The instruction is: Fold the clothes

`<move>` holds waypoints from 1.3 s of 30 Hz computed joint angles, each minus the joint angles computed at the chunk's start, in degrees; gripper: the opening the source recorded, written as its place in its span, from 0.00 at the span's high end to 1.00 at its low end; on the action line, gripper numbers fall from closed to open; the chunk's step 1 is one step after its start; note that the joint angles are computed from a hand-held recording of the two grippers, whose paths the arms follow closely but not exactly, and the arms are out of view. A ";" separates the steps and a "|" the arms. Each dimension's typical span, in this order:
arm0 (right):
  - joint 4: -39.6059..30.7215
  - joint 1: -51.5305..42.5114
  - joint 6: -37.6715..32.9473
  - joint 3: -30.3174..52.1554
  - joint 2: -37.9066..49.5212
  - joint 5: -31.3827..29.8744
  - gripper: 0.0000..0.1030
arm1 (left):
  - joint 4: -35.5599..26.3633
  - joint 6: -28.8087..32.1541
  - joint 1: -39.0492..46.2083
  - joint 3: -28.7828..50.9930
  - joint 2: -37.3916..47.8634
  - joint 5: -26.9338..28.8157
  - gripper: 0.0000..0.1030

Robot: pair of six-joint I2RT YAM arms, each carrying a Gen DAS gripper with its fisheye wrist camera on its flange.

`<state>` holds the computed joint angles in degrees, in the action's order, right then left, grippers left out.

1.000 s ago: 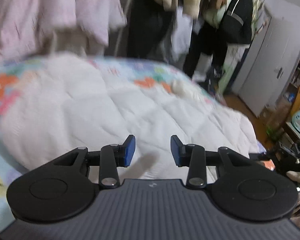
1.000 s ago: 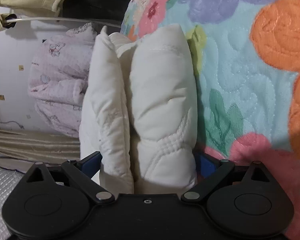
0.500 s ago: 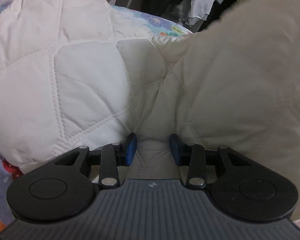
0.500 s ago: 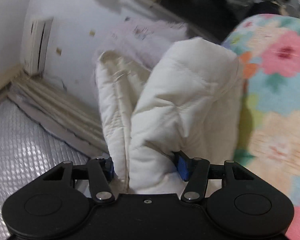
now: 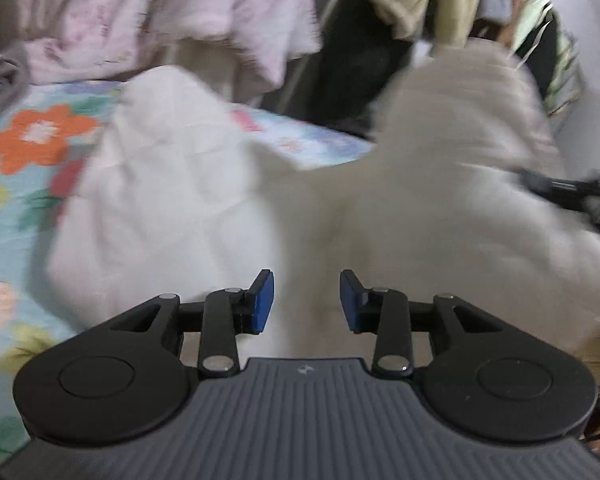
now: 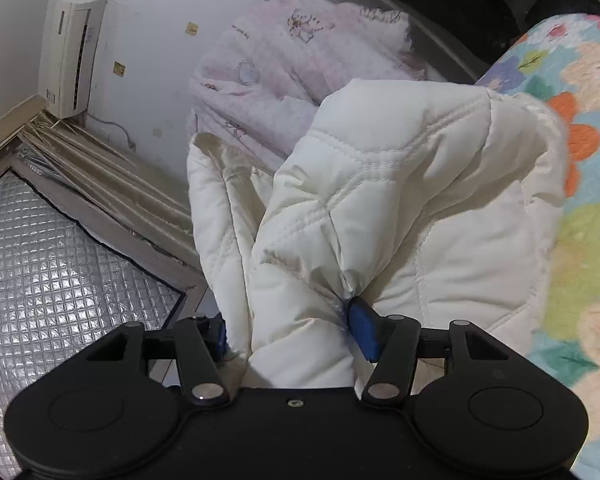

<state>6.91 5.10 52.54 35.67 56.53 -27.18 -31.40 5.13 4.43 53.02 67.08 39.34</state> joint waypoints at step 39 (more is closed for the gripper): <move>-44.14 -46.04 -30.27 -16.50 -19.85 -25.99 0.06 | 16.79 -4.74 18.39 2.57 15.76 8.62 0.47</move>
